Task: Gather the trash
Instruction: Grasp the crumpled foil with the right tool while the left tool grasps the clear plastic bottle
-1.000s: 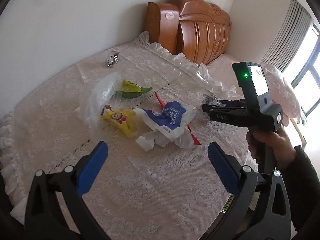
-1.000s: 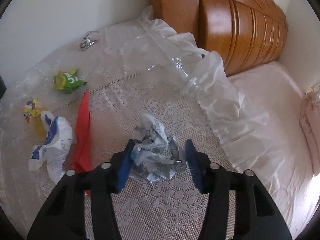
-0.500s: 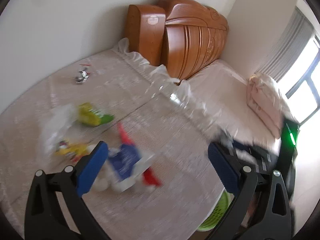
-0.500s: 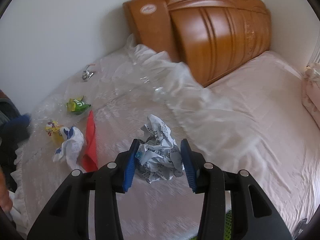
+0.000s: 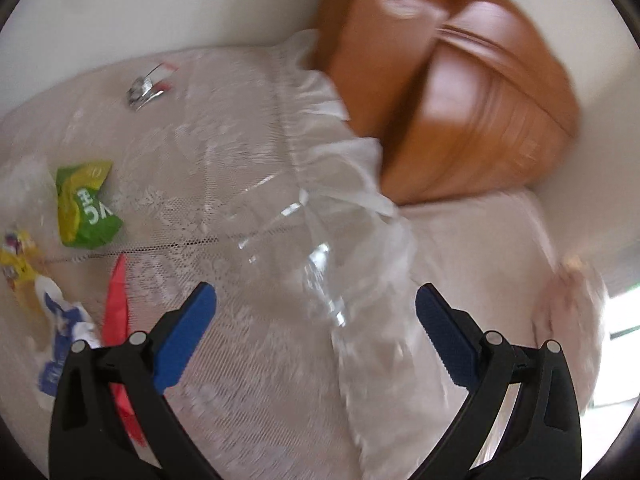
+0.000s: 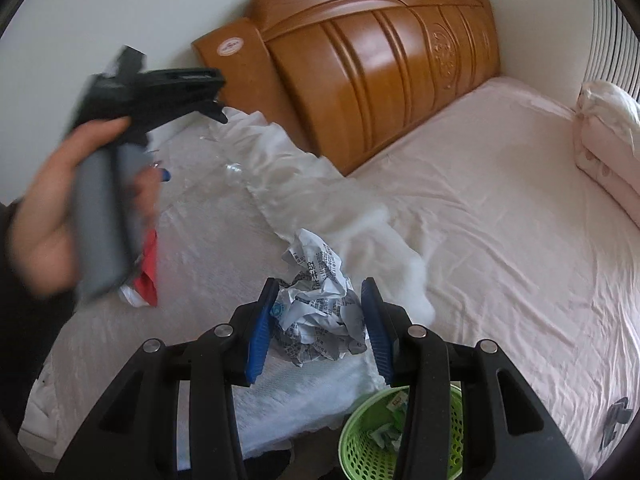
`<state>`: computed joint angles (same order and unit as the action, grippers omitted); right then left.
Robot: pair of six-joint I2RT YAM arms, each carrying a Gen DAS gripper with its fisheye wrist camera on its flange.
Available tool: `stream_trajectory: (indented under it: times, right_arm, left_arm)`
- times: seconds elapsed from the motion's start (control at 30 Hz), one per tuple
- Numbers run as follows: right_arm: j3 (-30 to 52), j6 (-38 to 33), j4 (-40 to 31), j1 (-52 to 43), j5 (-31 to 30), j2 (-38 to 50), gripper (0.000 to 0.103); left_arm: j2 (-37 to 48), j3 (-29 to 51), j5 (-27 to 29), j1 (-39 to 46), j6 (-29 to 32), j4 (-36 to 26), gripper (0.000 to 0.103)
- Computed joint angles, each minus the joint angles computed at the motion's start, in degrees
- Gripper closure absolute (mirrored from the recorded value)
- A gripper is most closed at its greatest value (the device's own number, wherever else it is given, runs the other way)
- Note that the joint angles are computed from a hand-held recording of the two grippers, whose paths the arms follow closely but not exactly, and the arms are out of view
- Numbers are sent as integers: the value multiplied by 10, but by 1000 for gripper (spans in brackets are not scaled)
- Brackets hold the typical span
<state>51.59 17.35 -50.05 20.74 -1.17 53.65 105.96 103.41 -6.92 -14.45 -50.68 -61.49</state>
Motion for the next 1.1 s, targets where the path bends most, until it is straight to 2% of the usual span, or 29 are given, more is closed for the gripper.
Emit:
stream_trajectory:
  times: [0.2,0.3,0.43,0.5,0.57,0.6,0.83,1.1]
  right_arm:
    - [-20,-51,-23,-78,-64,-40,60]
    - [-23,-67,-32,-101,-84,-50,60]
    - [-27,-79,-38,-113,-97,-55,60]
    - [-28,-77,-39,-114,-101,-56,60]
    - [-28,-75,-40,-110,-100,-55,60]
    - [-27,-74,-41,-108,-99,-55,60]
    - [-32,-55,-33,-85,-90,-57,60]
    - [-37,-4,-17,-30,-59,-64,60]
  left_arm:
    - [92,76,-63,-2,-104,-48,8]
    - [120,103,-81,2,-110,-65,8]
    - [142,110,-64,17,-123,-73,9]
    - [131,82,-54,24,-131,-52,18]
    - [124,72,-70,22,-120,-45,33]
    - [115,60,-68,23,-107,-34,35]
    - [49,-38,-40,39,-36,34,38]
    - [-106,-170,-21,31,73,99,38]
